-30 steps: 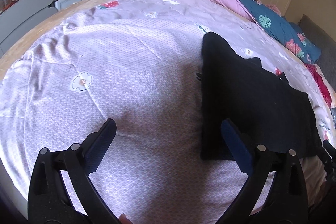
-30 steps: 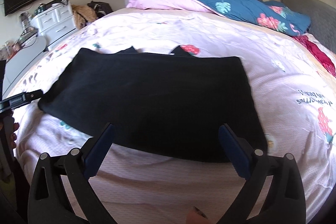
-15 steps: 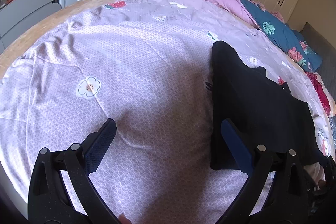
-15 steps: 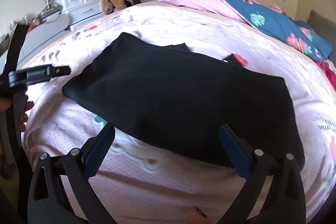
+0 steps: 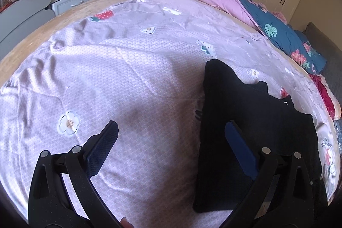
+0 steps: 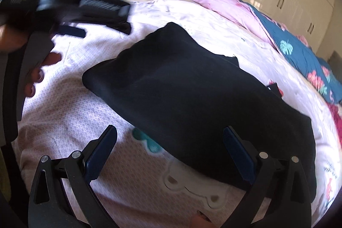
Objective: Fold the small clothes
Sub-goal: 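Grasp one end of the folded black shirt with both grippers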
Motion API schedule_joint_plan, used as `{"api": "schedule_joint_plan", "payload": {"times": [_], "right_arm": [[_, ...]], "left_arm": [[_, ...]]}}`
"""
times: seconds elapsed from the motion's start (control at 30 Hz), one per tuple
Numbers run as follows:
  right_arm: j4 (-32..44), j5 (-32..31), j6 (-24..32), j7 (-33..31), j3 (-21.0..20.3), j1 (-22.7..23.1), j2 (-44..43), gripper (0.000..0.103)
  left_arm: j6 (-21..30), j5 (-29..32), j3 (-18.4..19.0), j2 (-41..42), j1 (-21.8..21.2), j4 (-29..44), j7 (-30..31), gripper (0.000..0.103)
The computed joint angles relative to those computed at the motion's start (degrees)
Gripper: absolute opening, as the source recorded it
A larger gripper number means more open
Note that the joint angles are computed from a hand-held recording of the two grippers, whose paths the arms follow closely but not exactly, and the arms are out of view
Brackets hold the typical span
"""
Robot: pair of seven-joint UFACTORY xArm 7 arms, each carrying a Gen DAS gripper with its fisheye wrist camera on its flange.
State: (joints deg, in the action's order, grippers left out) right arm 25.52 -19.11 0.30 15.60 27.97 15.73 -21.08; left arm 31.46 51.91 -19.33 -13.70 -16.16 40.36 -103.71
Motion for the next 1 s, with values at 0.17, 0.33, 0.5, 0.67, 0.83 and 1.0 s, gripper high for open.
{"api": "schedule_joint_plan", "payload": {"times": [0.17,0.33,0.5,0.67,0.83,1.0], "right_arm": [[3.59,-7.36,-0.52,6.36,16.0,-15.79,1.45,0.098],[7.69,-12.6,-0.09,11.44,25.92,-26.71,3.17,0.098],[11.5,-18.14,0.89,16.04,33.22,-35.04,5.51,0.098],[12.46,-20.76,-1.7,18.61,37.44,-40.86,4.79,0.097],[9.51,-16.68,-6.84,15.43,32.24,-36.59,1.72,0.083],[7.07,-14.09,-9.44,11.45,26.07,-29.93,1.67,0.054]], "left_arm": [[-1.82,0.63,1.83,4.34,0.28,3.25,2.12,0.094],[-2.98,0.86,4.16,8.2,-0.72,6.32,5.19,0.094],[-5.09,0.0,6.53,10.69,-1.35,8.0,7.47,0.093],[-6.68,-1.46,8.13,12.19,-1.85,8.66,9.52,0.093],[-8.2,-2.41,8.97,12.4,-1.93,8.05,9.62,0.093],[-9.62,-3.58,9.23,13.35,-2.05,8.4,10.88,0.093]]}}
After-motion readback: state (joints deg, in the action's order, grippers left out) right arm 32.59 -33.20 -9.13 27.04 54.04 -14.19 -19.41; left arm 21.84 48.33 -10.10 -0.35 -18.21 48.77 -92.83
